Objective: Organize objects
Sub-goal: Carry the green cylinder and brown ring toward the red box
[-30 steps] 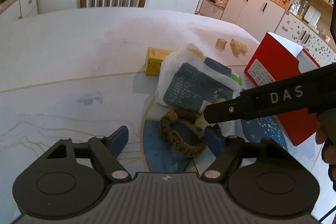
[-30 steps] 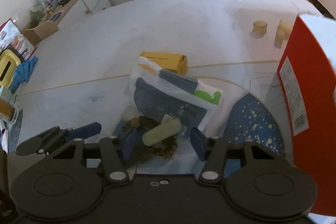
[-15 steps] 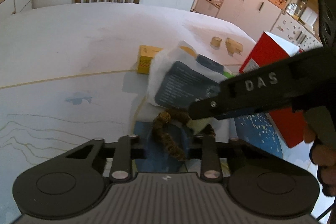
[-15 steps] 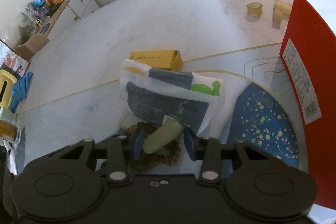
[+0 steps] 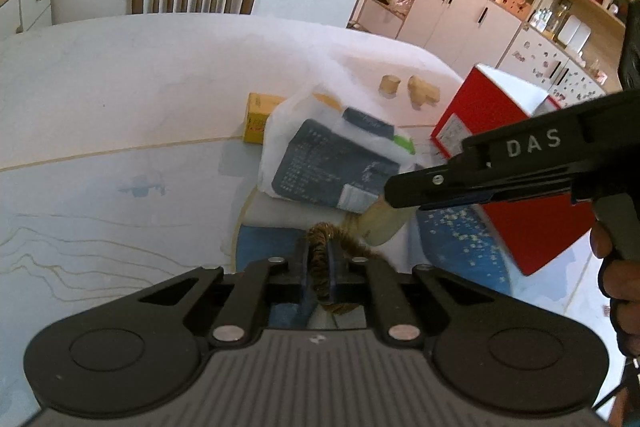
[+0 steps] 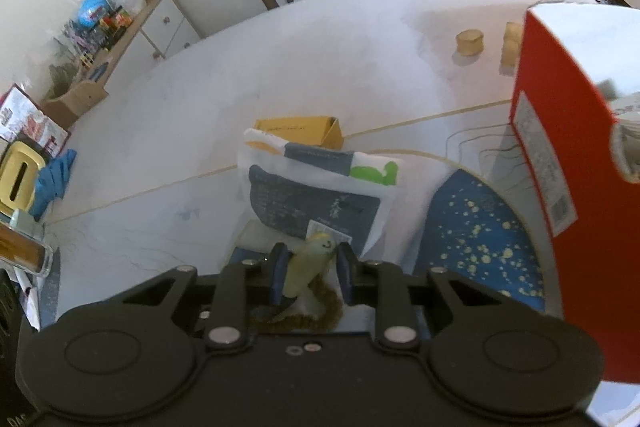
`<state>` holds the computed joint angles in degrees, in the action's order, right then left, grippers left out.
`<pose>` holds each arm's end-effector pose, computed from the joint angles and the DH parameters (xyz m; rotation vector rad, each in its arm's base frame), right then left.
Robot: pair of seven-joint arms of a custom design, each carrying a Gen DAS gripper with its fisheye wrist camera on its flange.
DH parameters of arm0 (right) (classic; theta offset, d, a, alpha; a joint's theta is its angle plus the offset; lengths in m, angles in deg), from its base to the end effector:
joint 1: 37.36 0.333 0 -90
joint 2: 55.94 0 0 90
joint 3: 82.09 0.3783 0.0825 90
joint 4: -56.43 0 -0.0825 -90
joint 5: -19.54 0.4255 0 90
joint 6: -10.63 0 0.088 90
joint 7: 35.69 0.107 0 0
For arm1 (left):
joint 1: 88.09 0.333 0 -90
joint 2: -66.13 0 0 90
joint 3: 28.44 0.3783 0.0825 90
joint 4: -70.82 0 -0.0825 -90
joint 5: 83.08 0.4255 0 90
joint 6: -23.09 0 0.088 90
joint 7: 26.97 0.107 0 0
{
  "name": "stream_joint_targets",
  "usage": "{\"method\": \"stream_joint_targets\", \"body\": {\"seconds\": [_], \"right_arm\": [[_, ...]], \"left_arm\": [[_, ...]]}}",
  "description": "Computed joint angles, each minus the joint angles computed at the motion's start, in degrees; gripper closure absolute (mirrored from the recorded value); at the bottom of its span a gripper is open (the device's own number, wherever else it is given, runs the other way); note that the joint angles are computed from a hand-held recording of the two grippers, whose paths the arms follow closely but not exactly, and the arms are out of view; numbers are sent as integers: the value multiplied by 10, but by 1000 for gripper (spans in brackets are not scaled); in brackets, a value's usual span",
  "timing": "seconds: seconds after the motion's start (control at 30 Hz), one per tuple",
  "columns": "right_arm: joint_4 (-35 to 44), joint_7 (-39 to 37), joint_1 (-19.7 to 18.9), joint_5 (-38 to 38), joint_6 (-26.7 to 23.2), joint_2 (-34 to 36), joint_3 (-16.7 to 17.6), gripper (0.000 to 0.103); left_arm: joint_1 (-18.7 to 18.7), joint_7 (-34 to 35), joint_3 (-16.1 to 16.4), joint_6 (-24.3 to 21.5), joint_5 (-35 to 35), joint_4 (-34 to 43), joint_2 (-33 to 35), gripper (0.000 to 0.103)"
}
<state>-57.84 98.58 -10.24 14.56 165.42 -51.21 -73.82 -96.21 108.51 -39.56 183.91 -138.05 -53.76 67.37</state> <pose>0.5373 0.3820 0.5342 -1.6974 1.8623 -0.1371 0.5847 -0.1618 0.4736 -1.6356 2.2255 -1.1257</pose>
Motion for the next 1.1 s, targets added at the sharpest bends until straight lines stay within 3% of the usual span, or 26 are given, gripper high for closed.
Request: {"method": "stream_joint_targets", "body": {"seconds": [0.37, 0.63, 0.93, 1.1], "right_arm": [[-55, 26, -12, -51, 0, -85, 10, 78], [-99, 67, -46, -103, 32, -150, 26, 81], [-154, 57, -90, -99, 61, -215, 27, 81], [-187, 31, -112, -83, 62, -252, 18, 81]], "left_arm": [[-19, -34, 12, -39, 44, -1, -52, 94], [-48, -6, 24, -63, 26, 14, -83, 94], [-76, -20, 14, -54, 61, 49, -88, 94], [-87, -61, -1, -45, 117, 71, -71, 94]]}}
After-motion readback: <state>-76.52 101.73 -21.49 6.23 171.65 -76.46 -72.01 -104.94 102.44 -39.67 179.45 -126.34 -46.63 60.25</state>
